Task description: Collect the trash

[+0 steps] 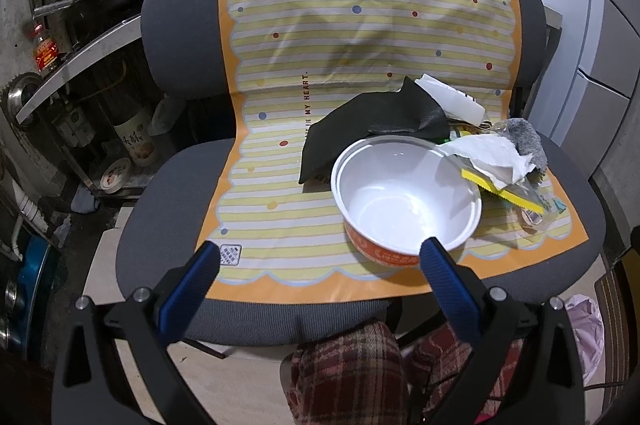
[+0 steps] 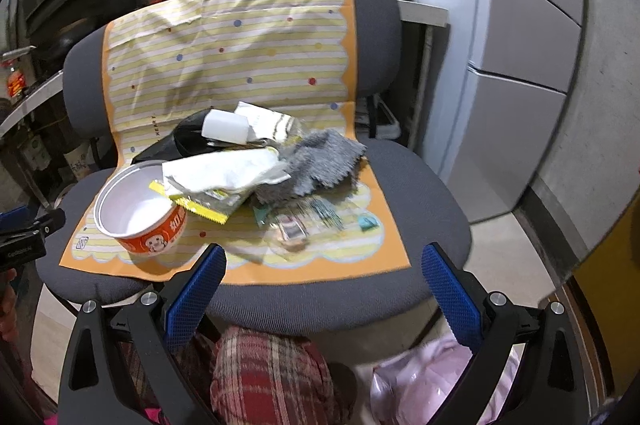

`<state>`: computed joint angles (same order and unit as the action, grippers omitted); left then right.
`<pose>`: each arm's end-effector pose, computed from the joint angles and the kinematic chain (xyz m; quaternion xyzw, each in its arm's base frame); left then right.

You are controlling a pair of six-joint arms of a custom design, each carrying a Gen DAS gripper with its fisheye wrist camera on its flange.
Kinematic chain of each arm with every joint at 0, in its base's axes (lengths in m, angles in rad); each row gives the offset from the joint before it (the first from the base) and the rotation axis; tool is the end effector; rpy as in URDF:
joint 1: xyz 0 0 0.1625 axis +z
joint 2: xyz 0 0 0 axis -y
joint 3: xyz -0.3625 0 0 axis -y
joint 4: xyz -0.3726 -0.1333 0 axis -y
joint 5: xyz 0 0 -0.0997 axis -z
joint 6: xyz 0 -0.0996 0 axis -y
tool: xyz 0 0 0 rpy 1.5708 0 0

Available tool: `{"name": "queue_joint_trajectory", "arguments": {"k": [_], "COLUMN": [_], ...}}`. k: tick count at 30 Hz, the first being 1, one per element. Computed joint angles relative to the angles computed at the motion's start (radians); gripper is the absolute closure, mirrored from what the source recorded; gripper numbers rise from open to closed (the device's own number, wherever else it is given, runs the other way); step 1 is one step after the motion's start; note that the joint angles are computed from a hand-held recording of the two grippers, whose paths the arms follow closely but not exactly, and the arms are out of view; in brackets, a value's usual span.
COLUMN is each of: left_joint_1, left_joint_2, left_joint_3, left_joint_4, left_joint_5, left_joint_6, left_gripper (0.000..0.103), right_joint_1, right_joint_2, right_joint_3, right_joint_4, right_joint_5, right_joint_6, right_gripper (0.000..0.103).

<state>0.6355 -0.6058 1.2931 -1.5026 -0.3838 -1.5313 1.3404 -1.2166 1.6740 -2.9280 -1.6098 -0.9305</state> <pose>-0.3755 -0.5573 0.0370 -0.0291 0.7971 -0.3893 0.4606 -0.0110 -0.6137 0.3542 0.3008 -0.8486 0.3540 0.2531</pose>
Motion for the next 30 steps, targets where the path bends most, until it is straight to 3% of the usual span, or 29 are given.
{"name": "queue_joint_trajectory", "arguments": {"k": [2,4,6,9,11,15,20,26,30], "left_joint_1": [0.009,0.020,0.032,0.052,0.064,0.079,0.100,0.129,0.138], "left_joint_2": [-0.005,0.003,0.017,0.020,0.024,0.020,0.029,0.022,0.023], "left_joint_3": [0.023,0.008,-0.021,-0.026,-0.039,-0.026,-0.038,-0.010,-0.003], "left_joint_4": [-0.082,-0.075,-0.037,-0.076,-0.068,-0.156,-0.228,-0.389,-0.416], "left_joint_5": [0.006,0.013,0.016,0.014,0.019,0.041,0.088,0.090,0.081], "left_joint_6": [0.053,0.058,0.040,0.075,0.072,0.143,0.221,0.317,0.349], "left_gripper": [0.006,0.006,0.006,0.006,0.006,0.006,0.006,0.006,0.006], "right_joint_1": [0.004,0.013,0.009,0.011,0.023,0.041,0.087,0.109,0.110], "right_joint_2": [0.017,0.047,0.054,0.092,0.118,0.153,0.240,0.354,0.418], "right_joint_3": [-0.020,-0.040,-0.065,-0.096,-0.132,-0.170,-0.241,-0.348,-0.425], "right_joint_4": [0.022,0.008,0.084,0.085,0.147,0.205,0.196,0.222,0.284], "right_joint_5": [0.006,-0.005,0.024,0.063,0.074,0.132,0.087,0.063,0.039], "right_joint_6": [-0.001,-0.036,-0.005,-0.039,-0.046,-0.053,-0.078,-0.112,-0.100], "right_gripper": [0.006,0.006,0.006,0.006,0.006,0.007,0.008,0.009,0.011]}}
